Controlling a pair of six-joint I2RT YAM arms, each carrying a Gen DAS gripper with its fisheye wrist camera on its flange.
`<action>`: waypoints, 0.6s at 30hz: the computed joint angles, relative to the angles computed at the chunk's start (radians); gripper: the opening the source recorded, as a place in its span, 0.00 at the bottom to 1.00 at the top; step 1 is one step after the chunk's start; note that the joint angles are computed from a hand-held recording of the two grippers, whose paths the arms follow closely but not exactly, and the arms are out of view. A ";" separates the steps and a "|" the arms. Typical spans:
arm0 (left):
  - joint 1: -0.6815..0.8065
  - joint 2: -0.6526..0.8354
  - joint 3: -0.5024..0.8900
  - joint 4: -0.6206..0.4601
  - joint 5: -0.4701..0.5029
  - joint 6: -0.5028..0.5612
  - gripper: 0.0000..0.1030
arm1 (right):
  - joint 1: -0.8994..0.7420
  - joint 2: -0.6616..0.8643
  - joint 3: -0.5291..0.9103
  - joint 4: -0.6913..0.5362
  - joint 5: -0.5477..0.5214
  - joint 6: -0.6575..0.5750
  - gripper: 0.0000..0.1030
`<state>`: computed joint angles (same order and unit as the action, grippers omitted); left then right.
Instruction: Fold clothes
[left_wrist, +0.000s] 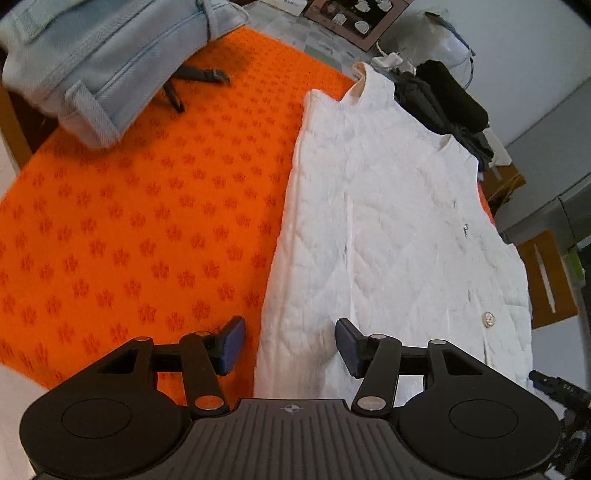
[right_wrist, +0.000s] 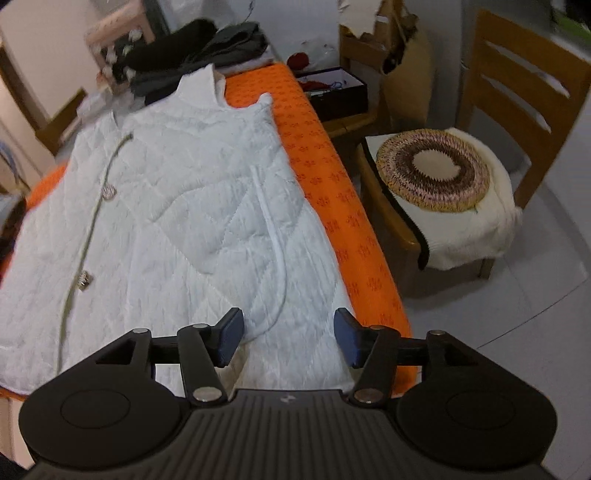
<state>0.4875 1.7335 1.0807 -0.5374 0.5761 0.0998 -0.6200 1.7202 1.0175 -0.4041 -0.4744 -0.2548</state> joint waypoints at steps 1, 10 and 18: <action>0.005 -0.002 -0.001 -0.009 0.014 -0.004 0.58 | -0.008 0.005 0.003 0.003 -0.012 0.015 0.59; -0.013 -0.067 -0.083 0.053 -0.010 -0.100 0.38 | -0.068 0.039 0.008 0.009 -0.069 0.147 0.49; -0.013 -0.235 -0.167 0.101 -0.060 -0.138 0.11 | -0.088 -0.014 -0.006 -0.027 -0.145 0.166 0.14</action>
